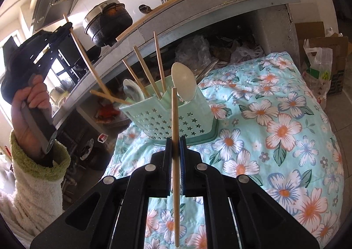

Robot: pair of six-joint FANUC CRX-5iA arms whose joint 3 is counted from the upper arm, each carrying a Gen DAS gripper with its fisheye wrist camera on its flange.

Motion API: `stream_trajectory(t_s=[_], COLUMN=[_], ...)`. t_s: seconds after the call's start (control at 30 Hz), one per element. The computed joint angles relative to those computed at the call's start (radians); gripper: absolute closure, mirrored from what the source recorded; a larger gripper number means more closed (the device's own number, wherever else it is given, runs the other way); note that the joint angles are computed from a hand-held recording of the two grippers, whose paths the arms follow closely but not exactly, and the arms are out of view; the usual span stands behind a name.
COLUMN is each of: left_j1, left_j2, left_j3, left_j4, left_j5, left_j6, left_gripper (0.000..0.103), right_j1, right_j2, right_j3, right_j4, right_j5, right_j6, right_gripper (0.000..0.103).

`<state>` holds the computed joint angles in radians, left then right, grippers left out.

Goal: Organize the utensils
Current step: 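Lower the left tool's chopstick into the holder while the right tool holds its chopstick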

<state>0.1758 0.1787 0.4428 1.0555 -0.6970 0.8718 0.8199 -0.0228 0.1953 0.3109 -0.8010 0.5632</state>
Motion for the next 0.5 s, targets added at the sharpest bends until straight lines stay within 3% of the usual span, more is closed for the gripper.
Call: stream_trajectory(t_s=[0.2,0.3,0.5], left_j1=[-0.044,-0.074,-0.101], left_j2=[0.058,0.057,0.011], left_j3=[0.025,-0.04,-0.176], left_j4=[-0.126,-0.1,-0.012], left_j5=[0.098,0.186,0.254], left_j6=[0.061,-0.004,-0.15], left_gripper=[0.098,0.098,0.098], right_j1=[-0.003,-0.005,0.0], right_j2=[0.005,0.008,0.007], right_j3=[0.008,0.013,0.014], right_j4=[-0.002,-0.009,-0.007], right_j5=[-0.009,-0.011,-0.017], right_j6=[-0.002,0.003,0.003], right_gripper=[0.096,0.096,0.096])
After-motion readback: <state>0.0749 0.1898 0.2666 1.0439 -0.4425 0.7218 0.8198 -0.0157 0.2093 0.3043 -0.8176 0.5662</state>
